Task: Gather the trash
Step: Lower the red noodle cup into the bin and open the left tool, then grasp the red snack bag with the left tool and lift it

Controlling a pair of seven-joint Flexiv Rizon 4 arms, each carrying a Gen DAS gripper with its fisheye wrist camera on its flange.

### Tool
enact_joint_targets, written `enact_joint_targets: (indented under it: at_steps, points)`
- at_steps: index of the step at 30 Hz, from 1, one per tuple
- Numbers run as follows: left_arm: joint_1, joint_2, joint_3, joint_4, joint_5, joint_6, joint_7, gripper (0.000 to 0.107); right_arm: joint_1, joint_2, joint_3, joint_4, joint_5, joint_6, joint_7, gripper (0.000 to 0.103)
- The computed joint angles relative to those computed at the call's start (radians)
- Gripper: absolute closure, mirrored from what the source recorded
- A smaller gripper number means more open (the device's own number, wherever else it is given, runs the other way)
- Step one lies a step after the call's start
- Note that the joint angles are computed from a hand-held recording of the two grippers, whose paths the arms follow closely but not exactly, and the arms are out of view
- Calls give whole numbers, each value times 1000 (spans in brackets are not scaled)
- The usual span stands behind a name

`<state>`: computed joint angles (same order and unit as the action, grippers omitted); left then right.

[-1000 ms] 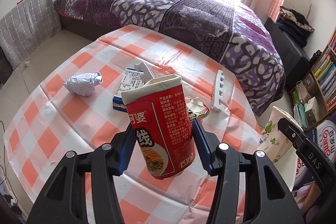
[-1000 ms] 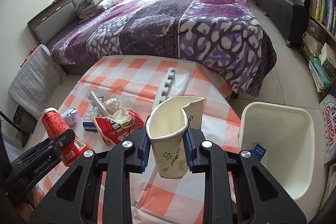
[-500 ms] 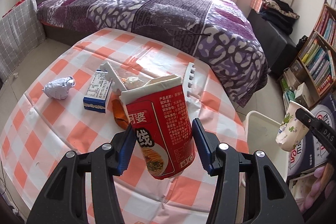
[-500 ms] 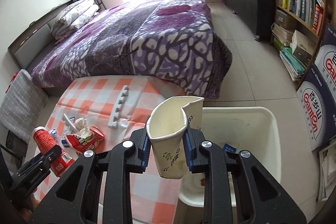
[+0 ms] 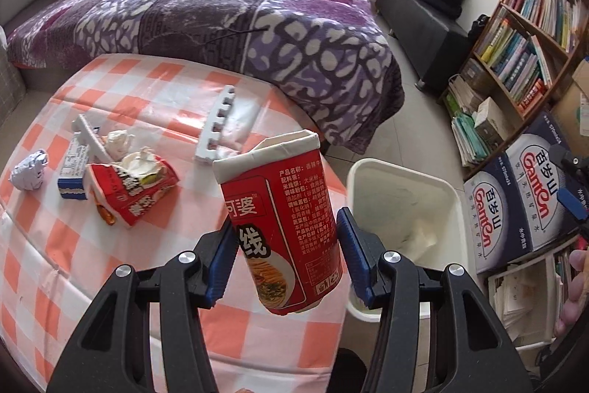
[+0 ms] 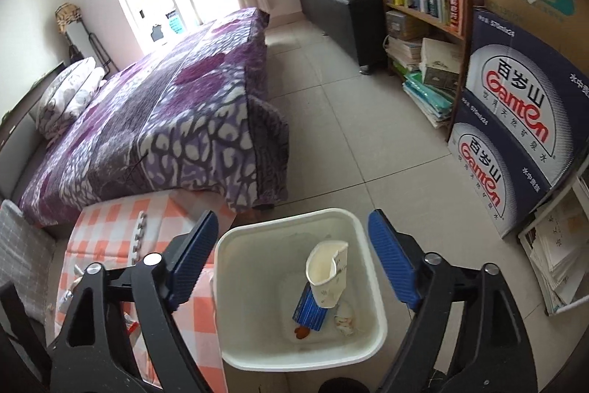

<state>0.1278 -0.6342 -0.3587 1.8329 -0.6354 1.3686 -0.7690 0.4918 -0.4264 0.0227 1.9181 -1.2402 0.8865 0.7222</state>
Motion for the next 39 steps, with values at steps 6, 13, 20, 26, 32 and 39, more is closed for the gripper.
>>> enact_joint_targets:
  at_steps: [6, 13, 20, 26, 32, 39]
  points:
    - [-73, -13, 16, -49, 37, -65, -25, 54, -47, 49, -2, 75, -48, 48, 136, 8]
    - [-117, -15, 3, -80, 35, -152, 14, 53, -80, 70, 9, 107, -109, 74, 207, 8]
    - [-124, -13, -11, -91, -59, -253, 70, 33, -91, 73, 22, 108, -119, 58, 226, 8]
    - [-138, 4, 36, -66, -72, -192, 113, 31, -62, 19, 26, 36, -62, 36, 135, 8]
    - [-118, -12, 99, -72, -11, -132, 108, 30, 16, -95, 6, -126, 57, 12, -84, 8]
    - [-64, -75, 148, -124, 93, -6, 78, 28, 103, -256, -16, -359, 235, -15, -381, 8]
